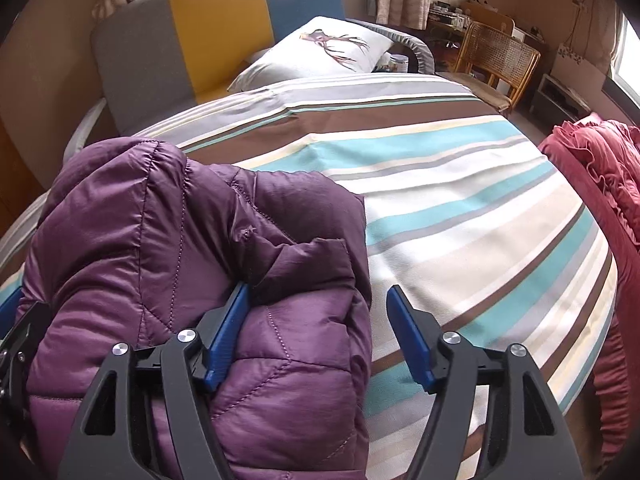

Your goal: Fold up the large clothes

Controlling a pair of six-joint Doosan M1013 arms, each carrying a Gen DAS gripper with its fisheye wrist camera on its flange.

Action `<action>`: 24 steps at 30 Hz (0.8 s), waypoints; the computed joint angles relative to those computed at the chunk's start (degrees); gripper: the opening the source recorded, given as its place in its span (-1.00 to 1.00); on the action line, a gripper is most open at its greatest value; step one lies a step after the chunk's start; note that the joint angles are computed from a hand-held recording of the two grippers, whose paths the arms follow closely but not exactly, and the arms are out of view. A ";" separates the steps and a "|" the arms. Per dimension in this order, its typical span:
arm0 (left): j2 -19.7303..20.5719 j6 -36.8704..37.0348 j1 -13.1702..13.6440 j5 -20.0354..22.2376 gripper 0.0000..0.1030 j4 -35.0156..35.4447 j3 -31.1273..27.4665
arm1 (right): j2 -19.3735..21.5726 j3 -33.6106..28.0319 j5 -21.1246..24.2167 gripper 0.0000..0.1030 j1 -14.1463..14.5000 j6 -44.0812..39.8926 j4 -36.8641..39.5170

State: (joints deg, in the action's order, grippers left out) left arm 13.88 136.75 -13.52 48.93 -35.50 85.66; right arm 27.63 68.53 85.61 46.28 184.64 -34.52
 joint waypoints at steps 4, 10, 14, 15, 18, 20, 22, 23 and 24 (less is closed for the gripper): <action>-0.19 0.62 0.36 -0.69 0.53 -0.35 0.12 | -1.03 1.37 -1.35 0.59 0.14 1.65 0.40; 1.88 2.26 2.66 4.71 0.73 -4.13 -2.15 | -4.20 7.00 -11.15 0.64 -0.67 4.92 1.94; 4.97 1.11 4.27 13.85 0.73 -8.28 -5.00 | -7.26 12.82 -22.55 0.55 -1.47 9.69 2.43; 5.27 1.12 4.32 14.78 0.73 -8.75 -5.10 | -8.10 14.52 -26.21 0.37 -1.55 11.55 1.63; 6.80 1.11 4.85 18.94 0.56 -11.78 -6.18 | -8.34 15.40 -29.44 -0.01 -1.22 12.12 -0.61; 7.12 1.83 5.18 20.32 0.30 -13.43 -6.42 | -8.34 15.42 -30.13 -0.16 -1.11 11.94 -1.14; 6.86 3.25 5.54 20.96 0.14 -14.66 -6.03 | -8.65 15.86 -31.13 -0.36 -0.77 12.62 -2.86; 6.68 3.82 5.71 21.23 0.03 -15.09 -5.87 | -8.77 16.03 -31.54 -0.41 -0.46 13.31 -4.07; 6.63 4.04 5.96 21.71 -0.01 -15.65 -5.93 | -8.87 16.19 -31.89 -0.50 -0.15 13.90 -4.99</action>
State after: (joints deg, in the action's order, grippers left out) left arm 20.52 140.78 -7.56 70.64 -51.15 79.73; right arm 18.76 84.72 53.72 46.13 198.54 -39.51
